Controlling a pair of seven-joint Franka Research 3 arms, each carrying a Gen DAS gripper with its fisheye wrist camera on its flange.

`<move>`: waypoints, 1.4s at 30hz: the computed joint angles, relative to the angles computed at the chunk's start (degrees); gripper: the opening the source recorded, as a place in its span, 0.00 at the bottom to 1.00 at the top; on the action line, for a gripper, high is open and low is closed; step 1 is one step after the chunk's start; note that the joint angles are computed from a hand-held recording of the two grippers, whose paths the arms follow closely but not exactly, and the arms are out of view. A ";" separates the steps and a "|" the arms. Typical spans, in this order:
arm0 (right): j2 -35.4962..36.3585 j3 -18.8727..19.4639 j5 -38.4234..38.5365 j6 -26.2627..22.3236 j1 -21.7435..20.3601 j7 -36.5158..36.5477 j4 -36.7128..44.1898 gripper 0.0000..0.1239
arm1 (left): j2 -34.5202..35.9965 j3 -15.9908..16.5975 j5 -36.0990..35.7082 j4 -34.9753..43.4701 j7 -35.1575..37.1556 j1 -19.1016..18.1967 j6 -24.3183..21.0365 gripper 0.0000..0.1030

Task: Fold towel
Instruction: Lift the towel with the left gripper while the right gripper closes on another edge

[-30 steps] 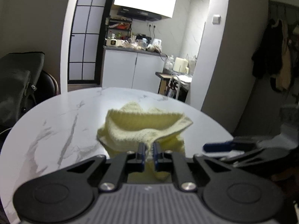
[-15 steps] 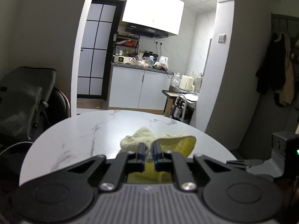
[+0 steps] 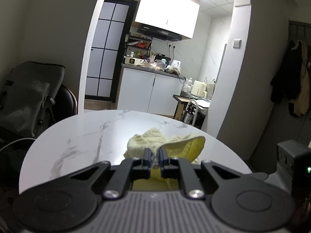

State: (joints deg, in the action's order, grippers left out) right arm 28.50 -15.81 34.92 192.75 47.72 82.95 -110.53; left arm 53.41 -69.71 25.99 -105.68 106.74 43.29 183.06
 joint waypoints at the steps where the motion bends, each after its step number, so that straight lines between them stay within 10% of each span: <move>1: 0.61 -2.95 0.77 -0.85 2.63 -0.19 0.43 0.45 | -0.02 -0.07 0.03 -0.06 0.01 0.14 -0.05 0.09; 7: 4.23 -18.73 0.40 -5.31 15.93 4.20 0.83 0.20 | -0.47 -0.27 0.03 -0.53 -0.11 0.98 0.32 0.09; 15: 4.40 -23.72 -4.23 -6.46 19.59 10.48 -1.06 0.00 | -1.30 0.31 1.30 -1.46 -2.29 2.19 1.79 0.09; 23: 3.64 -29.89 -8.14 -6.69 24.59 16.61 -4.04 0.01 | -2.23 1.10 2.77 -1.98 -5.14 3.48 2.27 0.09; 28: 2.38 -26.84 -8.81 -5.99 22.04 16.71 -3.37 0.12 | -2.60 1.56 3.69 -2.07 -6.41 3.59 2.72 0.09; 30: 3.61 -26.79 -9.22 -6.14 21.96 17.39 -2.27 0.32 | -2.85 1.59 4.17 -2.26 -6.85 3.68 2.96 0.09; 42: 6.20 -25.02 -14.90 -9.55 19.14 20.39 1.71 0.41 | -5.56 3.38 6.39 -3.33 -10.66 4.55 3.96 0.09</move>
State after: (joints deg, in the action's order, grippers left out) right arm 34.70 -40.83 20.02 183.20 66.87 103.34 -108.82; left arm 47.85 -66.34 32.37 -109.01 96.07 47.84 187.03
